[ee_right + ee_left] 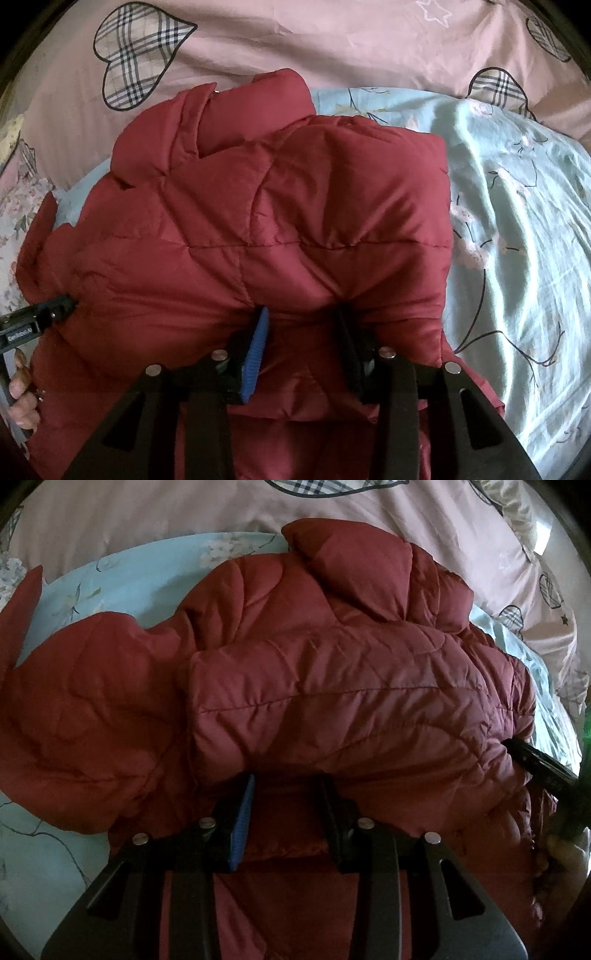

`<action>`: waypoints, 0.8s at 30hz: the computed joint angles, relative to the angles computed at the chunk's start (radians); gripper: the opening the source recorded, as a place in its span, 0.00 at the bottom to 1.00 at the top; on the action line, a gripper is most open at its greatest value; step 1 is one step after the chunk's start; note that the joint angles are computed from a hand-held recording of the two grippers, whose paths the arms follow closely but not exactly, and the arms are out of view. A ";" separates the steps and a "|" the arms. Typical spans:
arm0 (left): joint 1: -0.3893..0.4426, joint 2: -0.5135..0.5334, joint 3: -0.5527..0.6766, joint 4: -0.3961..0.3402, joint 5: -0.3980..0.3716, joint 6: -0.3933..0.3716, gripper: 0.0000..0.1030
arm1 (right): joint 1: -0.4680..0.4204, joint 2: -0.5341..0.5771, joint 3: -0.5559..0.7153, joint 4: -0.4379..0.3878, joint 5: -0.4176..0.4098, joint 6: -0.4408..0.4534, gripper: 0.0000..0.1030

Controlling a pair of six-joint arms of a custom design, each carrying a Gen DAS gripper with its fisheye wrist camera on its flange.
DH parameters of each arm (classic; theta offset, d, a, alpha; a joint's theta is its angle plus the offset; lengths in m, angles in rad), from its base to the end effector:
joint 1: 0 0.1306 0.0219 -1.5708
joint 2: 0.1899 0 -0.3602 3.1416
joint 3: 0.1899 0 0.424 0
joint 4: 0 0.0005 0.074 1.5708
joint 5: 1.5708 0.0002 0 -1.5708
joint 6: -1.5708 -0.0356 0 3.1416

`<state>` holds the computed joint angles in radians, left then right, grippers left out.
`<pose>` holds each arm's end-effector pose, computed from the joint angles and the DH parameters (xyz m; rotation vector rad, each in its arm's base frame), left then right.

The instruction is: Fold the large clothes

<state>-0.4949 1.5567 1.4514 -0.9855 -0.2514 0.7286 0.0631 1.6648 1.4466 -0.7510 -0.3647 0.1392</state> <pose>0.4937 -0.2569 0.3444 -0.3839 2.5791 -0.0967 0.5953 0.0498 0.2961 -0.3941 2.4689 0.4305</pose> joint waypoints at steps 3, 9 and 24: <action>-0.017 -0.025 -0.003 0.003 0.004 0.022 0.39 | -0.011 -0.023 -0.004 -0.024 -0.048 -0.021 0.57; -0.020 -0.111 -0.063 0.014 0.005 0.062 0.48 | -0.039 -0.121 -0.068 -0.037 -0.151 -0.050 0.64; 0.034 -0.313 -0.213 -0.089 -0.140 0.139 0.56 | -0.053 -0.216 -0.131 -0.281 -0.200 0.077 0.84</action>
